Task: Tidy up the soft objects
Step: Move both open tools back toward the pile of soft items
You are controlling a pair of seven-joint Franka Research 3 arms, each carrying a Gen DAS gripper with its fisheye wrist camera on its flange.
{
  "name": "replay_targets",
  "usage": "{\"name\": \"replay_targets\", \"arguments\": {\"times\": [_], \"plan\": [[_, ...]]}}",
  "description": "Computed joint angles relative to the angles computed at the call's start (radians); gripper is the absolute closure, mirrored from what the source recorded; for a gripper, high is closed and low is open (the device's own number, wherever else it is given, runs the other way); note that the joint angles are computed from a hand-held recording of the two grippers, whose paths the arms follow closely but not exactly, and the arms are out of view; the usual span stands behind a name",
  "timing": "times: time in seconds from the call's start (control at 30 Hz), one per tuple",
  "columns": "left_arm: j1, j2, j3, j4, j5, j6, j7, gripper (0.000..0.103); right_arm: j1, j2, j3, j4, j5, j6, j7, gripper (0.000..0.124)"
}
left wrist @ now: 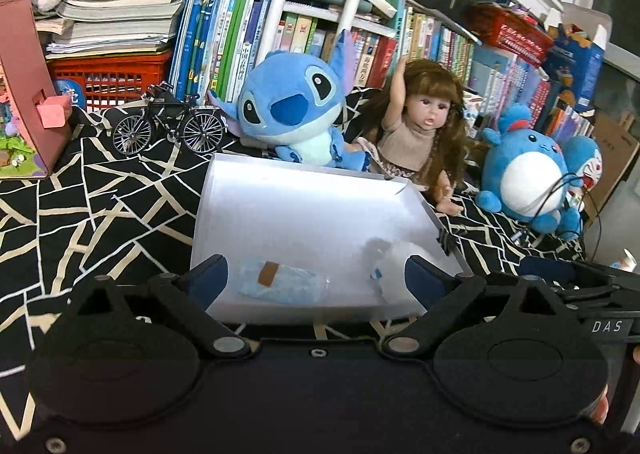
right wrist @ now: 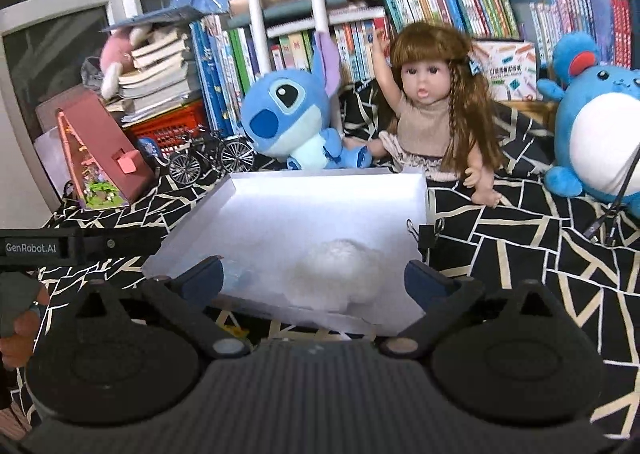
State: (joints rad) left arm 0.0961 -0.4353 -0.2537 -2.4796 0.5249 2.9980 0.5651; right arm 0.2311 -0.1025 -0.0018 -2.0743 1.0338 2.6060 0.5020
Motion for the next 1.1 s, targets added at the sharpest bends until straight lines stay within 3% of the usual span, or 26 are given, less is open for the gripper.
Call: {"name": "replay_targets", "arguments": {"times": [0.37,0.57,0.77,1.1], "plan": [[0.056,-0.192,-0.113,-0.171,0.047,0.045,-0.105,0.007,0.044,-0.171,-0.04,-0.2,0.198,0.056,-0.261,0.021],[0.049,-0.295,-0.162,-0.262,0.039,0.044,-0.153,0.006,0.07,-0.261,-0.057,-0.304,0.258,0.068,-0.352,0.021],[0.05,-0.409,-0.229,-0.34,0.033,0.007,-0.241,0.006,0.095,-0.342,-0.067,-0.401,0.321,0.095,-0.427,0.021],[-0.029,-0.526,-0.274,-0.411,0.078,-0.117,-0.337,0.006,0.118,-0.429,-0.054,-0.509,0.479,0.142,-0.585,0.021]]}}
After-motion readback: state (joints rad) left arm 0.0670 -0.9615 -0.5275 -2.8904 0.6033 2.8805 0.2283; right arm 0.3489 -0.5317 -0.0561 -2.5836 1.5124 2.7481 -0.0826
